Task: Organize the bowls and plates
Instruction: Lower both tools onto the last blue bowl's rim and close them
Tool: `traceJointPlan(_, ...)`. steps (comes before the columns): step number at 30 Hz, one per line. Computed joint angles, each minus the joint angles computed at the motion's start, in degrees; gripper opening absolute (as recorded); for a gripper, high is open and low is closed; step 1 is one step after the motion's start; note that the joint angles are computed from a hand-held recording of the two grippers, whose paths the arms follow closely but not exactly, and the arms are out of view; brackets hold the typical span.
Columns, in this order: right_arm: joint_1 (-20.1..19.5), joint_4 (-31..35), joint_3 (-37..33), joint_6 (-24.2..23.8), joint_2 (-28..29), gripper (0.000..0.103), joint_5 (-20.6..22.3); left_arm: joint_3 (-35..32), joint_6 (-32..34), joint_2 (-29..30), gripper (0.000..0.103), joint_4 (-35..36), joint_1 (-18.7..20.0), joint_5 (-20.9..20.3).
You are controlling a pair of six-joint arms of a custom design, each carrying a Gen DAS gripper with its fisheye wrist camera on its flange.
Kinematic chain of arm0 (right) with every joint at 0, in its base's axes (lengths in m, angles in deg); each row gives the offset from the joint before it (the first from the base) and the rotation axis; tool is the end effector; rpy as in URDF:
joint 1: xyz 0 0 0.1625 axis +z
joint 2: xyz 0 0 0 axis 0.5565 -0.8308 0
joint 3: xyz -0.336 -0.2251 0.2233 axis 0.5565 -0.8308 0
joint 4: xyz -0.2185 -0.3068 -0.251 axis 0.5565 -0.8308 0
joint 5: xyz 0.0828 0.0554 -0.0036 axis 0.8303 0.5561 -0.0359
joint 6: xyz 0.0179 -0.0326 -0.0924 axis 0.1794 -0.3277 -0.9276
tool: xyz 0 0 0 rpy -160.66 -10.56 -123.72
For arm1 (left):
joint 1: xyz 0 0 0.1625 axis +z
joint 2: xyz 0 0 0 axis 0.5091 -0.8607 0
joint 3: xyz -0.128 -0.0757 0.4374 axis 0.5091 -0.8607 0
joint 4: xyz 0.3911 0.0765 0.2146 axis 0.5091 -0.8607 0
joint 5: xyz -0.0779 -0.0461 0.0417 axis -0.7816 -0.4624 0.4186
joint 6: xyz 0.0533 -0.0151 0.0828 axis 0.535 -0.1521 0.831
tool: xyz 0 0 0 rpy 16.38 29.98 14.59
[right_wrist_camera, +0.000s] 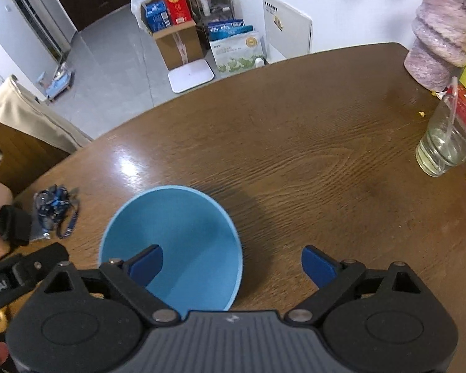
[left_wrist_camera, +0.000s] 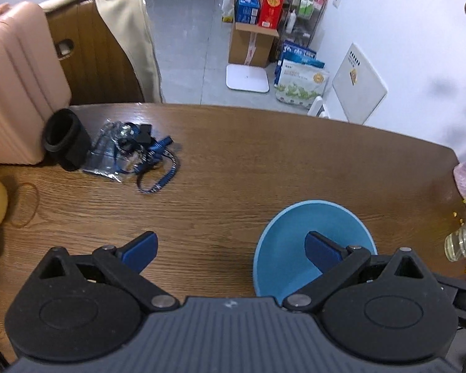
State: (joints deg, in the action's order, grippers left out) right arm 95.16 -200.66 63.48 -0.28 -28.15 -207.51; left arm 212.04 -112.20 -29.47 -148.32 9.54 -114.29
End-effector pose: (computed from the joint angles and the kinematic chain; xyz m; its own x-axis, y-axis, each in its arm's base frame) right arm 0.3448 -0.3342 0.0566 -0.7247 0.4718 0.5022 0.1157 0.8018 -0.5863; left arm -0.1508 -0.3887 0.2957 -0.7716 0.1230 -0.6241 0.3596 0.8936 -0.2685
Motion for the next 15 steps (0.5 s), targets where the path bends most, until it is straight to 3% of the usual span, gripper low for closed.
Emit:
traceJointPlan(4, -1.64, -0.32, 0.58, -0.94, 0.39, 0.094, -0.02, 0.89, 1.03, 2.27, 0.102, -2.96, 1.41, -0.82)
traceJointPlan(9, -3.31, -1.61, 1.58, -1.99, 0.37, 0.086, 0.0, 1.44, 1.73, 4.39, 0.088, -5.28, 2.72, -1.25)
traceJointPlan(13, -3.85, -3.58, 2.46, -2.94, 0.62, 0.07, 0.27, 1.55, 1.79, 5.63, 0.075, -6.29, 3.28, -1.91)
traceJointPlan(15, -4.44, -5.68, 3.21, -4.33, 0.65, 0.067, 0.84, 1.73, 2.41, 6.06, 0.07, -7.2, 3.65, -2.31)
